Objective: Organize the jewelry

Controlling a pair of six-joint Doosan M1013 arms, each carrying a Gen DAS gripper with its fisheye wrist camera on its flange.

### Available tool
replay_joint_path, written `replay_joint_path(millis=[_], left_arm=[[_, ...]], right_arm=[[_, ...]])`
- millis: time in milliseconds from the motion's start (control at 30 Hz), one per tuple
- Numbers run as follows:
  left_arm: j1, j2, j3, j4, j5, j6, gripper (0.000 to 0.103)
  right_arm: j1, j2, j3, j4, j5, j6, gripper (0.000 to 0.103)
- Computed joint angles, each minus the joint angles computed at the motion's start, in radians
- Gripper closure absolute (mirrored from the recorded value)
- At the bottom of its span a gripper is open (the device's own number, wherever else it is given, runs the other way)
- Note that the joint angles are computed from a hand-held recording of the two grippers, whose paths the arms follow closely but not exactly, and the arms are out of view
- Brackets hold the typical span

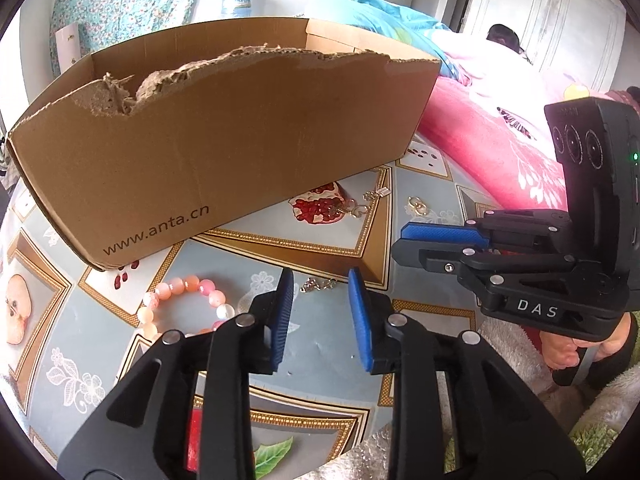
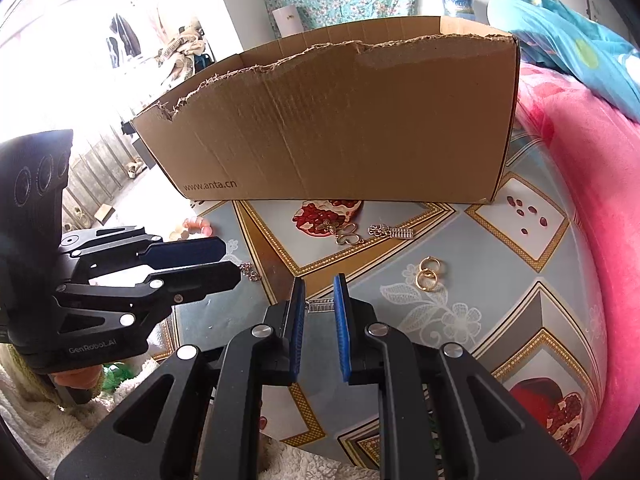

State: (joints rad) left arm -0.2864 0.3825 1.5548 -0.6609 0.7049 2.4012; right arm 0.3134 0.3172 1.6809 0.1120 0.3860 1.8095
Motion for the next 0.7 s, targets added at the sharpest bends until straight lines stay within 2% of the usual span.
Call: replay_joint_path(millis=[133, 267, 400, 567, 600, 700], left_arm=[[-0.028, -0.002, 0.01, 0.103, -0.044, -0.061, 0.076], [-0.041, -0.002, 0.009, 0.146, -0.07, -0.108, 0.078], [-0.062, -0.009, 0.022, 0.238, -0.132, -0.151, 0.093], [-0.063, -0.012, 0.028, 0.232, -0.147, -0.136, 0.099], [-0.06, -0.014, 0.03, 0.215, -0.152, -0.125, 0.102], [-0.046, -0.014, 0.024, 0.152, -0.125, -0.104, 0.102]], right_arm=[[-0.001, -0.001, 0.007, 0.023, -0.018, -0.015, 0.088], [-0.003, 0.001, 0.01, 0.03, -0.033, -0.021, 0.088], [-0.004, 0.0, 0.012, 0.032, -0.038, -0.023, 0.088], [-0.003, -0.005, 0.018, 0.021, -0.048, -0.009, 0.088], [-0.003, -0.006, 0.019, 0.019, -0.05, -0.006, 0.088], [0.0, -0.012, 0.023, 0.002, -0.059, 0.007, 0.088]])
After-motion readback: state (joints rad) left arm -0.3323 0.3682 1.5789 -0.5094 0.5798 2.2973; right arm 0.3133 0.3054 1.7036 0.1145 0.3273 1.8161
